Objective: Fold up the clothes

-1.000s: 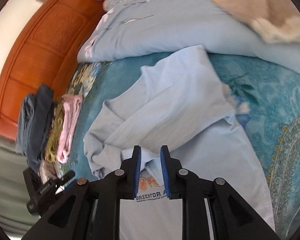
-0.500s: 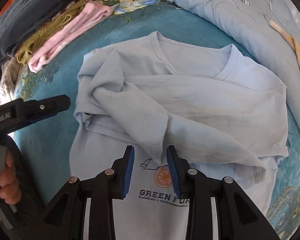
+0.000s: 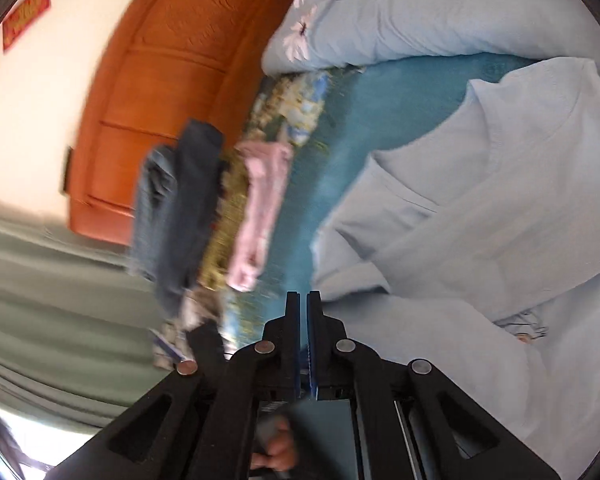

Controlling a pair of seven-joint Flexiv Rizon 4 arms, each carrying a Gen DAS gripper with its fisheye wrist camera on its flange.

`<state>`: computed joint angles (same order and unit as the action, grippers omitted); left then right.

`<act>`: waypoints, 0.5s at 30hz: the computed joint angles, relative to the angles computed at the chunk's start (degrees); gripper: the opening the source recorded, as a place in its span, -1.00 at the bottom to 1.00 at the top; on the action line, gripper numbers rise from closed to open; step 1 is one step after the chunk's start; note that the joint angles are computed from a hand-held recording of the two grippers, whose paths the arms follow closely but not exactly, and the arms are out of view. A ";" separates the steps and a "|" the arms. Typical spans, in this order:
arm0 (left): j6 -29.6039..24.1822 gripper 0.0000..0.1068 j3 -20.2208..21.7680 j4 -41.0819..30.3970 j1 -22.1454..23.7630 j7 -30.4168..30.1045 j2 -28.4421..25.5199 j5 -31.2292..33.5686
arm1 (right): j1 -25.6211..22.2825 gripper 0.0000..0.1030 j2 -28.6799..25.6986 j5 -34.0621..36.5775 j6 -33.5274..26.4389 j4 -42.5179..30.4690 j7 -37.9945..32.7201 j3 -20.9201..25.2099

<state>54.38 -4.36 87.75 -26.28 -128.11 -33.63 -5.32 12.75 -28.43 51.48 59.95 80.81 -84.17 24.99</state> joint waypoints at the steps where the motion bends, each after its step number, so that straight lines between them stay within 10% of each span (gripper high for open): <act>1: -1.35 0.24 1.04 -0.95 -0.70 -1.05 -0.29 1.08 | -1.87 -0.95 -0.04 2.56 0.63 -0.35 -1.69 1.29; 4: -0.56 0.24 1.45 0.08 -0.50 -3.26 0.13 1.23 | -1.97 -0.95 0.67 4.00 2.77 -0.37 -0.22 -0.38; 11: 0.01 0.25 2.11 1.77 -0.38 -6.93 1.37 2.43 | 6.18 -0.82 3.48 -20.90 -2.11 7.27 15.13 -7.82; 15: -0.29 0.25 1.99 1.69 -0.23 -7.55 1.49 3.05 | 6.26 0.11 4.28 -22.81 -3.85 8.70 12.50 -4.85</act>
<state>54.09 -2.37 89.44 -26.51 -135.66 -32.15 -2.27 19.02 -24.15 28.68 56.10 89.51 -71.68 20.13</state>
